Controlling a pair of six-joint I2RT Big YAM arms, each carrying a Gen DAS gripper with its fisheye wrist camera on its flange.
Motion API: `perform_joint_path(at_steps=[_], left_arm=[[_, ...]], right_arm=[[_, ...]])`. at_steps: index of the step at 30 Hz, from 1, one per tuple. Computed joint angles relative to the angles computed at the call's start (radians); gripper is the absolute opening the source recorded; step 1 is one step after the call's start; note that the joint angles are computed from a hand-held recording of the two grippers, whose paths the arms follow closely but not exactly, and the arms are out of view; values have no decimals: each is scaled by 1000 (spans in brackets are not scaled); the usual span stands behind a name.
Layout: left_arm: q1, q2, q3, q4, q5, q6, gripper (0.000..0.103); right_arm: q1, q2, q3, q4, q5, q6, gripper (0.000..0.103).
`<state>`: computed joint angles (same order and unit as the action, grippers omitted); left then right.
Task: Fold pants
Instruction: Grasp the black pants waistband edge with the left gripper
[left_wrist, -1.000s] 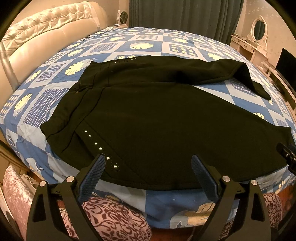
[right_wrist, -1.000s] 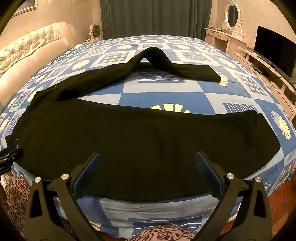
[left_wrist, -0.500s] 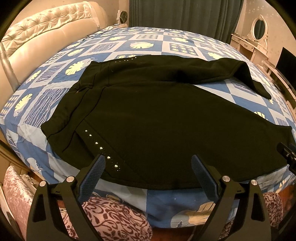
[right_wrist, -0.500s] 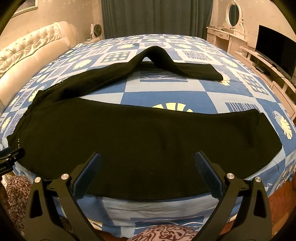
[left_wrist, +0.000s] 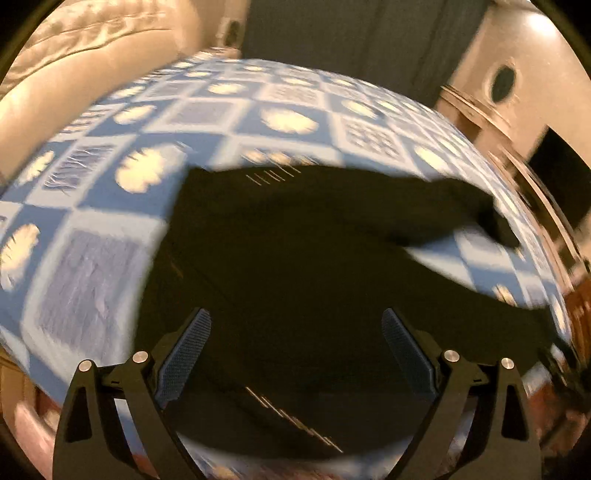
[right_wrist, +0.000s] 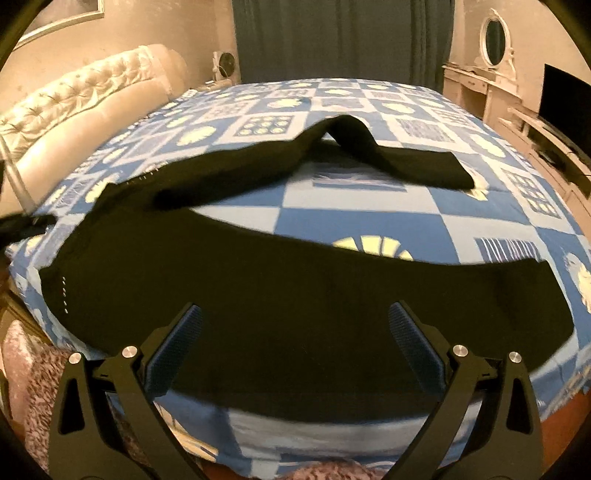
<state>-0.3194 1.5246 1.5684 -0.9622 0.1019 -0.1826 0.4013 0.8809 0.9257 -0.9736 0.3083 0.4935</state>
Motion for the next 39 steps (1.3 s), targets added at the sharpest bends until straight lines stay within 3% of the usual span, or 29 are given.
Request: perform_joint_path(at_steps=[6, 8, 13, 16, 17, 18, 19, 22, 25, 27, 29, 31, 34, 39], left_arm=[[172, 347, 363, -96, 113, -3, 93], [197, 440, 466, -133, 123, -12, 93], [228, 646, 723, -251, 232, -49, 93], [216, 673, 772, -260, 237, 50, 90], [208, 675, 780, -266, 235, 96, 59], [207, 689, 805, -293, 242, 122, 39], [205, 708, 837, -328, 250, 126, 28], [210, 738, 892, -369, 283, 103, 12], [209, 747, 908, -382, 279, 83, 10], [203, 763, 939, -398, 263, 91, 8], [201, 771, 956, -411, 248, 99, 8], [195, 781, 975, -421, 231, 109, 8], [188, 793, 998, -431, 208, 124, 8], [187, 789, 989, -424, 207, 141, 9]], right_arm=[[-83, 104, 47, 89, -90, -16, 101], [-107, 141, 61, 113, -126, -9, 101], [-153, 237, 102, 156, -200, -22, 101], [-176, 292, 133, 181, -252, -51, 101], [-185, 308, 143, 186, -272, -68, 101], [-193, 320, 150, 195, -293, -83, 101], [-205, 335, 160, 209, -327, -102, 101], [-241, 398, 213, 232, -413, -178, 101], [-285, 513, 343, 210, -475, -295, 101], [-313, 624, 480, 165, -503, -386, 101], [-326, 758, 656, 72, -492, -483, 101], [-326, 916, 865, -55, -447, -589, 101], [-315, 1124, 1142, -217, -398, -677, 100], [-295, 1343, 1441, -405, -395, -791, 82]])
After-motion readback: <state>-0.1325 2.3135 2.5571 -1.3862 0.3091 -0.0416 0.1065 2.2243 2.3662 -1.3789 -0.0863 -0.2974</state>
